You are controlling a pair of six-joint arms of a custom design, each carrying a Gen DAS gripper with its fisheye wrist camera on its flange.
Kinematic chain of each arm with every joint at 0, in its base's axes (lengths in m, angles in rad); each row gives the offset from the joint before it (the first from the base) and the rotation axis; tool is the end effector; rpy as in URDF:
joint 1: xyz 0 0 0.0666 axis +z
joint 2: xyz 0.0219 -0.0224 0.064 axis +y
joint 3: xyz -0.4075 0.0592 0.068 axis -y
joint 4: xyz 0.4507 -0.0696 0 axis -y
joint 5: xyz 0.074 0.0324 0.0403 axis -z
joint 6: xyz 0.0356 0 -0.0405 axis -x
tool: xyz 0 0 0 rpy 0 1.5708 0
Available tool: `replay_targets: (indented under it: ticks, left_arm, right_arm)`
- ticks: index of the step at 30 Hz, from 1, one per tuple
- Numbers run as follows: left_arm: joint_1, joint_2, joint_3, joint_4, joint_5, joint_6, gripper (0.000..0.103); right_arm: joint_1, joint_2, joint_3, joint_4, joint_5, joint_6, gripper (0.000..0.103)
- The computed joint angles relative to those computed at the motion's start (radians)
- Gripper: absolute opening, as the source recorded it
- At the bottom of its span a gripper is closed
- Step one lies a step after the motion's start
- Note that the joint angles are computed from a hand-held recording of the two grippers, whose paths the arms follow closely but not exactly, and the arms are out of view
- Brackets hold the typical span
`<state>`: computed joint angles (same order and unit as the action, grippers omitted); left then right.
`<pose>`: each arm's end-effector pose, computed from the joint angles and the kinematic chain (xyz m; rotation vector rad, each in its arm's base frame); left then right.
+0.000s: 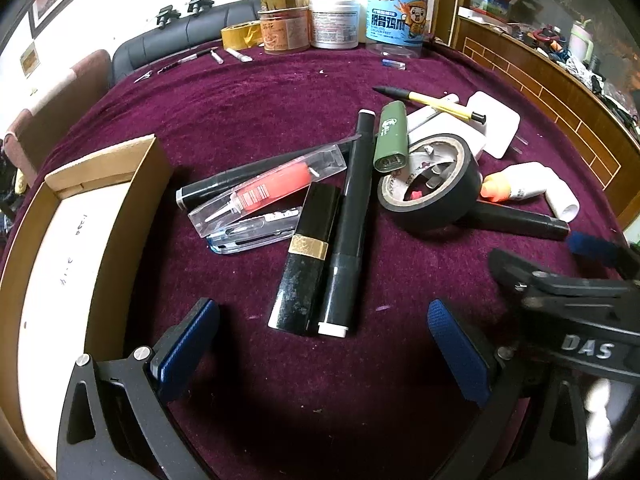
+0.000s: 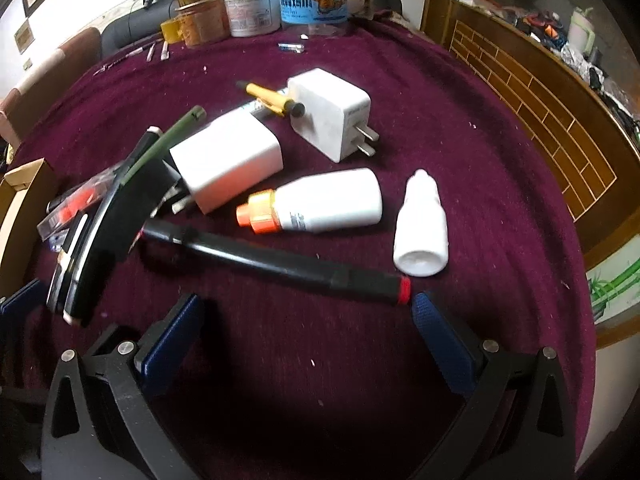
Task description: Organize rigid objects
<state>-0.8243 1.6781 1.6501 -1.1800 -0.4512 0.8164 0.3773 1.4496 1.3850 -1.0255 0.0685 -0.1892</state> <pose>0.4329 -0.4457 0.4166 -0.0980 2.5698 0.0575 0.5034 0.1964 0.4170 -0.2275 2.6501 0.0947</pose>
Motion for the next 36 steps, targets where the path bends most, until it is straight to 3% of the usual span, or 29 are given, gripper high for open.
replay_targets:
  ticks: [1,3,4,7,8,10,12,13,14,16,19,22,24,31,33,34,36]
  left_arm:
    - [0.001,-0.002,-0.003,0.003,0.003,0.001,0.102]
    - [0.001,-0.006,-0.007,0.008,0.007,0.001,0.102]
    - [0.002,-0.006,-0.007,0.009,0.006,0.000,0.102]
    - [0.000,-0.001,-0.001,-0.001,-0.004,0.008,0.102]
    - [-0.002,0.005,0.007,-0.011,-0.013,0.010,0.102]
    - [-0.008,0.017,0.024,-0.034,-0.033,0.002,0.102]
    - [-0.007,0.008,0.017,-0.032,-0.007,-0.003,0.102]
    - [0.000,-0.007,0.005,-0.029,0.042,0.011,0.100]
    - [0.000,-0.028,-0.008,-0.028,0.064,0.015,0.094]
    - [-0.004,-0.078,-0.037,0.005,0.085,-0.009,0.092]
    - [-0.015,-0.133,-0.044,0.009,-0.015,-0.057,0.093]
    - [0.008,-0.154,-0.044,0.025,-0.020,-0.093,0.093]
    - [0.036,-0.132,-0.024,0.023,0.005,-0.093,0.093]
    - [0.113,0.073,0.185,-0.137,-0.038,-0.130,0.092]
    - [0.127,0.111,0.213,-0.172,0.029,-0.119,0.084]
    - [0.126,0.131,0.226,-0.192,0.089,-0.118,0.072]
    - [0.102,0.126,0.212,-0.169,0.070,-0.131,0.064]
  right_arm:
    - [-0.002,-0.013,-0.006,-0.004,0.002,-0.018,0.094]
    - [-0.007,-0.073,-0.041,0.047,0.016,-0.031,0.093]
    - [-0.002,-0.115,-0.064,0.091,0.060,-0.025,0.093]
    - [0.022,-0.254,-0.150,0.292,0.216,0.018,0.096]
    - [0.031,-0.292,-0.182,0.377,0.269,0.035,0.103]
    - [0.027,-0.303,-0.206,0.467,0.279,0.049,0.103]
    - [0.006,-0.205,-0.129,0.379,0.275,0.016,0.103]
    - [-0.006,-0.176,-0.114,0.363,0.271,-0.020,0.103]
    - [-0.020,-0.150,-0.111,0.363,0.276,-0.060,0.103]
    - [-0.035,-0.120,-0.120,0.374,0.296,-0.108,0.103]
    - [-0.082,-0.157,-0.179,0.391,0.213,-0.179,0.100]
    - [-0.114,-0.191,-0.210,0.421,0.155,-0.198,0.100]
    - [-0.117,-0.185,-0.204,0.407,0.133,-0.192,0.100]
    - [-0.113,-0.172,-0.194,0.405,0.113,-0.179,0.100]
    - [-0.119,-0.168,-0.193,0.400,0.099,-0.190,0.100]
    - [-0.122,-0.168,-0.193,0.395,0.089,-0.196,0.100]
    - [-0.129,-0.155,-0.181,0.370,0.071,-0.209,0.100]
